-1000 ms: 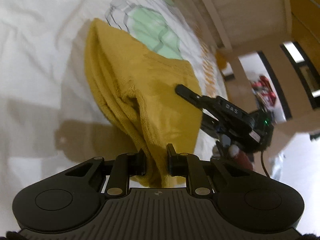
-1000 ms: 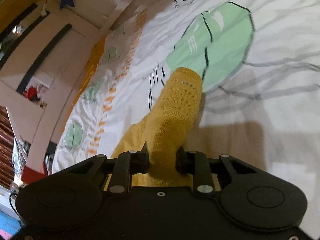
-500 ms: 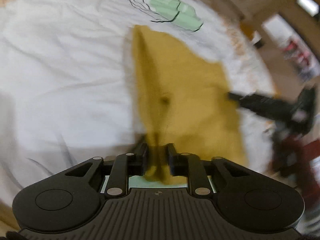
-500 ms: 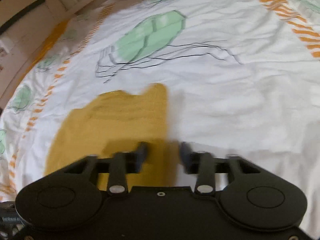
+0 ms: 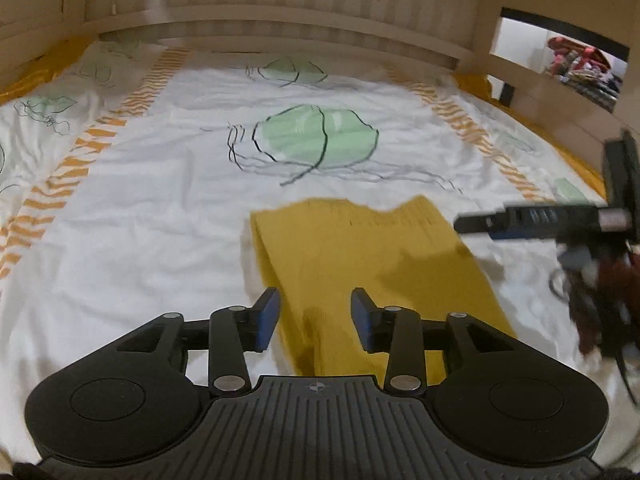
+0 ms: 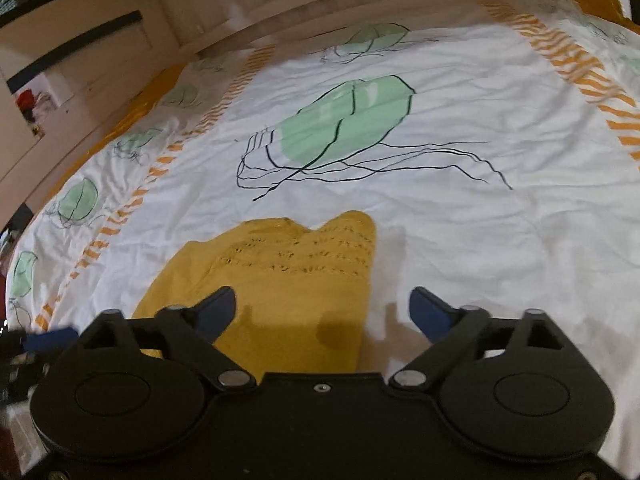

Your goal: Fold small clothes

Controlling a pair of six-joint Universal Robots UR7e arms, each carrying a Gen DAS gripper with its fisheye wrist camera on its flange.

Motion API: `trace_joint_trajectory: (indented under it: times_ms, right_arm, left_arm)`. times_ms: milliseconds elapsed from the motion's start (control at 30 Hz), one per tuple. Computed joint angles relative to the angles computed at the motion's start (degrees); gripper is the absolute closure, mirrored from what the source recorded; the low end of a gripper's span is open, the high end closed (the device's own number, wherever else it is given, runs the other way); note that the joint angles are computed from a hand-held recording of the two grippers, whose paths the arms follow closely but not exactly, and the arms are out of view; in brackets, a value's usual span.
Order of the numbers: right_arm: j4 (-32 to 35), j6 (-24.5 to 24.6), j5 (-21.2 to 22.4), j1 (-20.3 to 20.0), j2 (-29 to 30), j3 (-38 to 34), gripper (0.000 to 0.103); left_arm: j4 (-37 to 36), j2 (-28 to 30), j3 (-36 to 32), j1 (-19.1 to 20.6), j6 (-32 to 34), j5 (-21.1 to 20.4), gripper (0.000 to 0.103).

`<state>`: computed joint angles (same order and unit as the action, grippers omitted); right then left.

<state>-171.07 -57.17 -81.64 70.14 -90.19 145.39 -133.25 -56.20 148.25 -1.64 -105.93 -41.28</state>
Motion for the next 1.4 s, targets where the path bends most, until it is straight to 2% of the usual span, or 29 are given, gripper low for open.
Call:
trace_joint_trajectory:
  times_ms: [133, 333, 467, 567, 733, 967, 1067, 1133, 1233, 1400]
  right_arm:
    - [-3.91, 0.71, -0.53, 1.06, 2.85, -0.21, 0.006]
    - [-8.55, 3.35, -1.57, 2.08, 7.54, -1.93, 0.002]
    - [-12.23, 4.13, -4.88, 2.99, 11.71, -3.19, 0.002]
    - [-15.50, 3.31, -8.68, 3.47, 15.22, -3.78, 0.000]
    - [-18.64, 1.45, -9.38, 3.98, 17.24, -3.70, 0.000]
    - [-19.22, 1.03, -8.75, 3.47, 17.55, -3.63, 0.000]
    - [-18.91, 1.53, -9.11, 3.84, 17.34, -3.74, 0.000]
    - [-17.42, 2.32, -9.34, 4.14, 16.36, -3.83, 0.000]
    - [-15.49, 2.42, -6.66, 3.38, 13.11, -2.47, 0.000]
    - [-11.99, 0.41, -4.26, 2.62, 7.52, 0.54, 0.000]
  left_arm:
    - [-3.28, 1.91, -2.02, 7.28, 4.60, 5.15, 0.065]
    - [-10.83, 3.36, -2.54, 13.67, 13.22, 9.10, 0.065]
    - [-17.80, 6.99, -3.47, 18.62, 20.17, 9.34, 0.065]
    - [-19.42, 9.07, -4.30, 22.46, 22.58, 8.29, 0.064]
    - [-24.10, 10.02, -3.37, 24.49, 25.24, 10.08, 0.062]
    - [-26.89, 9.44, -4.34, 27.91, 29.88, 9.77, 0.062]
    - [-25.69, 8.59, -4.56, 27.83, 29.51, 10.04, 0.062]
    - [-23.01, 7.35, -3.90, 26.31, 25.16, 10.72, 0.062]
    - [-10.63, 3.91, -2.99, 20.88, 12.47, 10.51, 0.062]
    - [0.88, 2.15, -1.77, 10.87, 1.67, 5.27, 0.061]
